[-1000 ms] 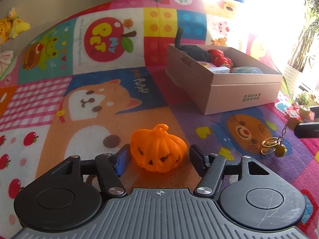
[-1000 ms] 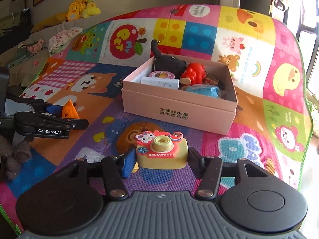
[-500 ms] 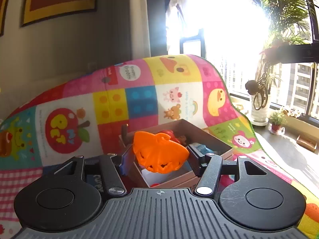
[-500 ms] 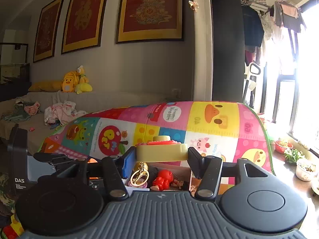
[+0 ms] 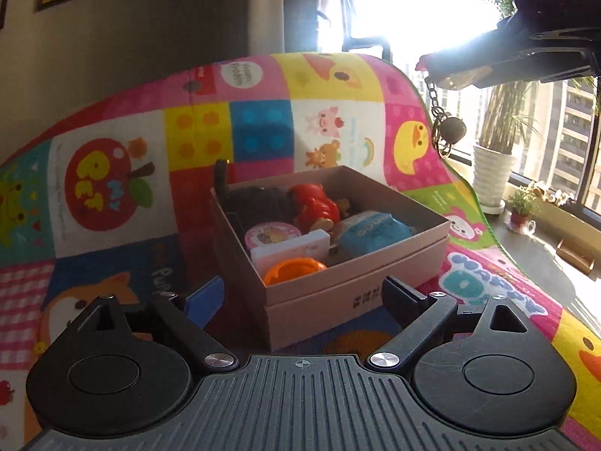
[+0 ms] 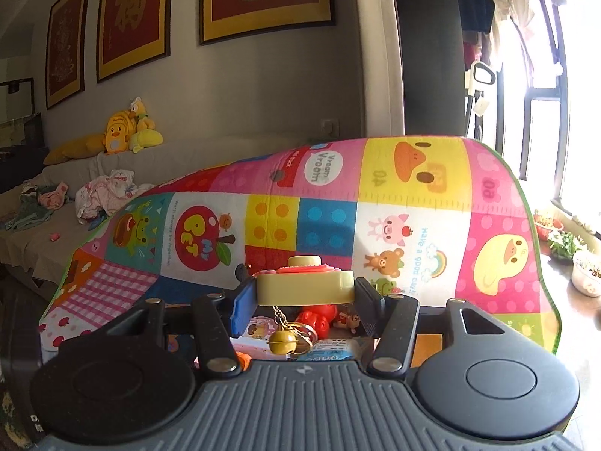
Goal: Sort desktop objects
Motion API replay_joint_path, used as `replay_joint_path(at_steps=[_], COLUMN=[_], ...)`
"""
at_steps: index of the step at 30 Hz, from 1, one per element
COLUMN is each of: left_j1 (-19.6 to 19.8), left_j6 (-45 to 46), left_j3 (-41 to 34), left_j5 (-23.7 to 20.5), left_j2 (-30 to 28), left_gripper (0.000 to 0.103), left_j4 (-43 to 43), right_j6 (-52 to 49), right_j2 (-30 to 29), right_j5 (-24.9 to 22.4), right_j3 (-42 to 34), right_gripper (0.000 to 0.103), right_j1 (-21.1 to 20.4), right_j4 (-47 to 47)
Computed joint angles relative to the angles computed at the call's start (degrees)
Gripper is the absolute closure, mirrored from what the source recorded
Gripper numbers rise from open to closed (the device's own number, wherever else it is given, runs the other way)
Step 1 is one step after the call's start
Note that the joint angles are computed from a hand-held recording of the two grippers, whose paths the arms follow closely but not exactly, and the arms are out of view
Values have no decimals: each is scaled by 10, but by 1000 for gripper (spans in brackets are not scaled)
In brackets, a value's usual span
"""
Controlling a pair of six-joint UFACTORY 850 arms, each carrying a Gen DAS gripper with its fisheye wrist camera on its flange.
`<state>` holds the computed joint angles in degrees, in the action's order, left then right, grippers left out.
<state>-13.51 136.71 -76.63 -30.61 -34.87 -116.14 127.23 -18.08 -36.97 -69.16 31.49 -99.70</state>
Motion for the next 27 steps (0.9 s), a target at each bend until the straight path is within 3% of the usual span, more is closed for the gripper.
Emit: replay_joint_path(at_steps=[5, 7, 9, 13, 17, 20, 25, 27], left_j1=[11, 15, 19, 23, 30, 38, 46, 44], left_j6=[-28, -38, -42, -60, -73, -85, 8, 17], left_j3=[8, 6, 7, 11, 30, 48, 99, 107], left_j5=[16, 23, 30, 52, 56, 63, 76, 89], left_j2=[1, 0, -1, -1, 9, 24, 59, 62], left_gripper=[7, 7, 6, 3, 0, 0, 0, 0], left_j4=[19, 23, 23, 31, 34, 44, -16, -19], right_j6=[6, 1, 21, 23, 33, -5, 23, 56], right_j2=[-53, -62, -57, -41, -34, -44, -60, -70], right_j5=[84, 86, 85, 70, 59, 47, 89, 81], right_j3=[-51, -56, -42, -8, 28, 42, 58, 57], right_gripper=[47, 46, 36, 30, 21, 20, 20, 14], right_j1=[-38, -40, -38, -25, 1, 30, 58, 66], right_j4=[41, 65, 57, 75, 97, 141, 156, 137])
